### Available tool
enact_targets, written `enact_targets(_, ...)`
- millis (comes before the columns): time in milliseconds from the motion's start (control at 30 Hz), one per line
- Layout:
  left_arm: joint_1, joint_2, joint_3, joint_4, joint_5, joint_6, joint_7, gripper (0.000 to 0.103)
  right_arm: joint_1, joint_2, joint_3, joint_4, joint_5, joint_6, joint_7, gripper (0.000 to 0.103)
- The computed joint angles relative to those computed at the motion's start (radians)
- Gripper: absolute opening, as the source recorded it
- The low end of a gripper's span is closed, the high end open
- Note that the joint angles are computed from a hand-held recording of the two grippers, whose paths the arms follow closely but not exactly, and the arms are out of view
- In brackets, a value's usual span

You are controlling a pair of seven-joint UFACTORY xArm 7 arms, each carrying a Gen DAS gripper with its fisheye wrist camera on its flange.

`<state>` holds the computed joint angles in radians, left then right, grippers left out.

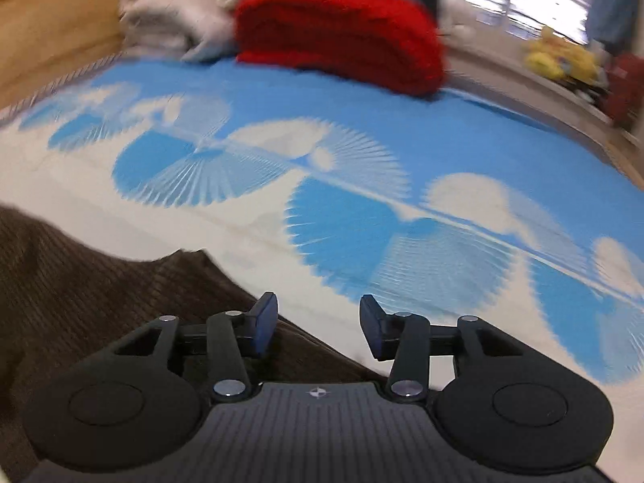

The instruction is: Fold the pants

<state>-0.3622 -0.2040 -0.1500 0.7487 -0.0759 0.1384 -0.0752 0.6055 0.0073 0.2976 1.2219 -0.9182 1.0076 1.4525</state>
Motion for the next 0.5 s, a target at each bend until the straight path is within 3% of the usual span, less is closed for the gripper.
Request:
enact_targets(167, 0.027, -0.011, -0.041, -0.017, 0.054, -0.040, -0.089, 0.103, 0.018, -0.264, 0.115, -0.181, 0.112, 0.238, 0.304, 0.054)
enact_targets(300, 0.013, -0.039, -0.057, -0.054, 0.079, -0.067, -0.114, 0.103, 0.025, -0.441, 0.242, -0.314, 0.341, 0.417, 0.631, 0.054)
enact_targets(400, 0.007, -0.073, -0.075, -0.087, 0.094, -0.070, -0.145, 0.103, 0.034, -0.579, 0.283, -0.417, 0.526, 0.435, 0.796, 0.054)
enact_targets(500, 0.004, -0.102, -0.085, -0.110, 0.095, -0.058, -0.182, 0.103, 0.051, -0.753, 0.319, -0.549, 0.612, 0.343, 0.926, 0.055)
